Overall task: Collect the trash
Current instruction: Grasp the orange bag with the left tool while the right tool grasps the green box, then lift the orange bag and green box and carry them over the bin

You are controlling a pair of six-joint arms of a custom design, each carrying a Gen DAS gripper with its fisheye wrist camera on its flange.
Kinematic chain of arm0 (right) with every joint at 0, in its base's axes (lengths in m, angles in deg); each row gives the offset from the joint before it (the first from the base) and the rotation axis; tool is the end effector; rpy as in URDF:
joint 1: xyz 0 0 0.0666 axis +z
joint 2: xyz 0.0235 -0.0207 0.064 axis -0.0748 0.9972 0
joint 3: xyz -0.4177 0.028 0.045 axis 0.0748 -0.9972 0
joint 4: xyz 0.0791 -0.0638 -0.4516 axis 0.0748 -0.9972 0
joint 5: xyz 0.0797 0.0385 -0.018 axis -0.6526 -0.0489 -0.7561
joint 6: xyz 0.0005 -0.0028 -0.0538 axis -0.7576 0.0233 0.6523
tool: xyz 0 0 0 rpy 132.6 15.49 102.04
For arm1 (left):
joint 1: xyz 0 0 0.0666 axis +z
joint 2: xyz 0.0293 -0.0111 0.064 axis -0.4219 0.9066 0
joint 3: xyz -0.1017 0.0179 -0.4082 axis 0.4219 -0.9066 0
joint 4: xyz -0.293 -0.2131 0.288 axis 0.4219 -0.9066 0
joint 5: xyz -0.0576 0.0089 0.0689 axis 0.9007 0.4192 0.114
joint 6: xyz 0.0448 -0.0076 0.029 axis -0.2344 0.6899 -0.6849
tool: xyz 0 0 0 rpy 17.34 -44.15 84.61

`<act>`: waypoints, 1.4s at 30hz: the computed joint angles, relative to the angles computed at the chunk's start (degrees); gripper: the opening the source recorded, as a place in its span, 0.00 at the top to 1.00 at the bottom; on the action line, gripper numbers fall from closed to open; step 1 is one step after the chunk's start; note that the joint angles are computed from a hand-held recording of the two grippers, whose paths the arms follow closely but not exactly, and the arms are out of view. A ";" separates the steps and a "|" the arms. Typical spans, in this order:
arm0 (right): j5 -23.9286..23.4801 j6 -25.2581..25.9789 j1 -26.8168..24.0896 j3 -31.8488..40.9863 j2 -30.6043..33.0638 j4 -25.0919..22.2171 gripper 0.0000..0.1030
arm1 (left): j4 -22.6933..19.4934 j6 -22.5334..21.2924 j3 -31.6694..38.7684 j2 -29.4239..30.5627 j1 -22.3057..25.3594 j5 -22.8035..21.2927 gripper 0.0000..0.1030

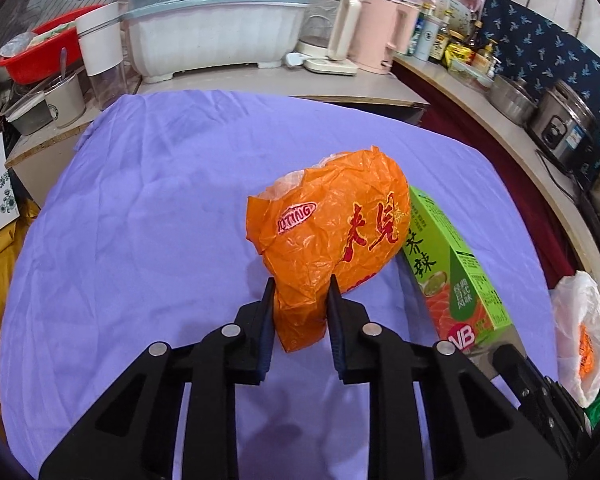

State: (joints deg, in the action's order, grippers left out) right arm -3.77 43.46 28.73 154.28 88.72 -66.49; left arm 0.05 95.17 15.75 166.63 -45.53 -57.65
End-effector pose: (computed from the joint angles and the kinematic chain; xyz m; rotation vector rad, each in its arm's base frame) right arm 0.4876 0.3159 0.3534 -0.0576 2.3619 0.5369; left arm 0.4929 -0.1781 0.3802 -0.3108 2.4774 -0.1304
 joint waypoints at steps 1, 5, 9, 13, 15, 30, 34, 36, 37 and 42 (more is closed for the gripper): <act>0.09 -0.02 -0.45 -0.87 -1.11 0.07 0.98 | -0.25 0.55 0.14 -0.20 -1.08 -0.21 0.78; 0.15 0.09 -2.46 -4.15 -5.37 0.25 0.98 | -1.36 2.21 1.10 -0.44 -5.30 -1.71 0.78; 0.20 0.21 -5.01 -7.64 -10.11 0.38 0.98 | -2.38 3.34 2.67 -0.15 -9.25 -3.29 0.78; 0.29 0.60 -7.60 -10.24 -14.29 0.18 0.98 | -3.19 3.67 5.10 0.68 -12.84 -4.58 0.78; 0.29 0.83 -9.09 -11.47 -16.48 0.18 0.98 | -3.66 3.79 6.42 1.32 -14.43 -5.15 0.78; -1.32 3.79 -20.62 -15.30 -26.15 -0.56 0.98 | -6.17 2.43 17.42 8.39 -23.29 -8.59 0.78; -1.84 4.36 -23.68 -15.94 -27.57 -0.90 0.98 | -6.57 1.74 20.27 10.64 -25.04 -8.53 0.78; -2.14 4.70 -25.31 -16.42 -28.35 -1.11 0.98 | -6.79 1.29 21.55 11.69 -25.79 -8.53 0.78; -2.30 4.85 -26.10 -16.64 -28.69 -1.22 0.98 | -6.95 1.03 22.33 12.33 -26.24 -8.54 0.78; -2.95 5.42 -29.50 -17.65 -30.05 -1.84 0.98 | -7.42 0.00 25.32 14.90 -27.93 -7.86 0.78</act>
